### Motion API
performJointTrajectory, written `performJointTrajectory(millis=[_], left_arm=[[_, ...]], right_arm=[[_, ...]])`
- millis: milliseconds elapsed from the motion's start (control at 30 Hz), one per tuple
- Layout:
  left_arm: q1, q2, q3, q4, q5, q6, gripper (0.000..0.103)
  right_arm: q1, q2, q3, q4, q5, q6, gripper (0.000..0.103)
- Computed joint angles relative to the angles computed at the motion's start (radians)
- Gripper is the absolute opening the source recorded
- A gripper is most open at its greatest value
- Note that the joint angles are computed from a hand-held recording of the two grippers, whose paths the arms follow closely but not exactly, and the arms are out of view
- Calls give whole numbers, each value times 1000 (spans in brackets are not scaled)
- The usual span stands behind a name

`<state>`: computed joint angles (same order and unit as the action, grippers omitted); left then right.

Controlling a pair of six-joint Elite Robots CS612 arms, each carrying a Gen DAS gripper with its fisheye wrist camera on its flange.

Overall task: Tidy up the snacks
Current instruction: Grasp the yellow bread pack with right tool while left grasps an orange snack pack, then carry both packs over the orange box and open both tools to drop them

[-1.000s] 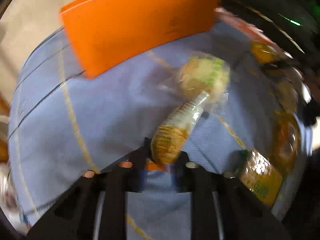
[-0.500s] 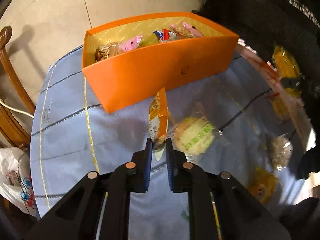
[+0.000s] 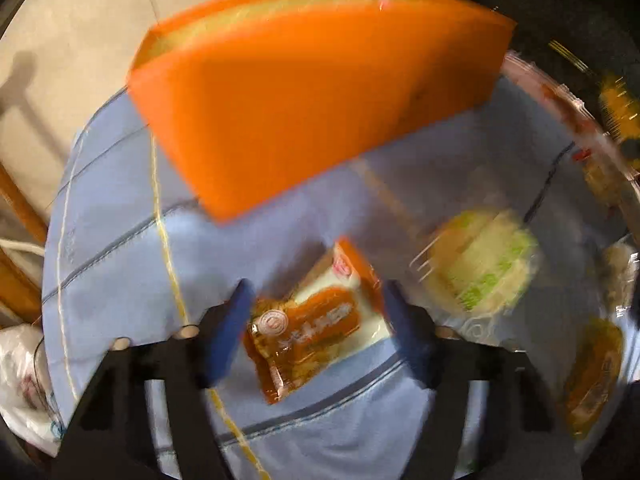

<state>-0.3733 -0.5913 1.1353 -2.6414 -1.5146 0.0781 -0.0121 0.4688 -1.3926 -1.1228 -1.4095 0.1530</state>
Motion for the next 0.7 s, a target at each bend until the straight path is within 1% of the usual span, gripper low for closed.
performJointTrajectory(millis=[67, 100, 133, 167, 200, 233, 267, 300, 333, 367, 400, 433, 467, 500, 533, 567, 600, 633, 667, 700], left_arm=[[-1, -4, 14, -19, 0, 41, 63], [-4, -5, 22, -37, 12, 73, 66], [-14, -4, 37, -75, 61, 132, 88], [-24, 0, 53, -127, 127, 192, 99], [-31, 0, 72, -176, 151, 256, 99], [-32, -4, 84, -198, 141, 306, 99], [-33, -11, 95, -205, 128, 382, 99], [-34, -15, 102, -209, 125, 432, 99], [-36, -20, 118, -235, 115, 522, 99], [-36, -22, 129, -255, 101, 571, 99], [-35, -21, 138, -286, 91, 601, 99], [-30, -21, 138, -291, 67, 612, 98], [-21, -23, 129, -254, 20, 595, 81], [-5, -29, 114, -175, -70, 560, 64], [11, -35, 99, -96, -156, 514, 56], [18, -37, 90, -59, -201, 510, 50], [19, -43, 95, -50, -211, 538, 46], [19, -45, 89, -28, -211, 527, 43], [18, -48, 87, -11, -213, 497, 39], [17, -47, 69, 29, -216, 425, 37]], right_arm=[[-3, 1, -5, -1, 2, 7, 35], [-4, 1, -5, 1, 1, 11, 35], [-5, 0, -3, 5, 2, 11, 35], [-5, -1, -1, 8, 2, 12, 35], [-6, -1, -1, 12, 6, 13, 35], [-6, -1, -1, 16, 15, 12, 35], [-6, -1, -2, 18, 19, 7, 35], [-5, -2, -1, 20, 17, 1, 35], [-4, -3, 0, 21, 14, -1, 35], [-4, -4, 3, 20, 14, 3, 35], [-5, -4, 3, 20, 16, 10, 35], [-7, -4, 2, 19, 26, 23, 35], [-9, -3, 0, 18, 32, 28, 35], [-9, -1, -3, 17, 35, 32, 35], [-9, -1, -7, 18, 32, 34, 35], [-9, -1, -9, 18, 27, 36, 35], [-9, -1, -11, 18, 22, 39, 35], [-10, -1, -13, 15, 16, 48, 35], [-12, -2, -14, 13, 18, 57, 35], [-12, -1, -16, 11, 19, 65, 35]])
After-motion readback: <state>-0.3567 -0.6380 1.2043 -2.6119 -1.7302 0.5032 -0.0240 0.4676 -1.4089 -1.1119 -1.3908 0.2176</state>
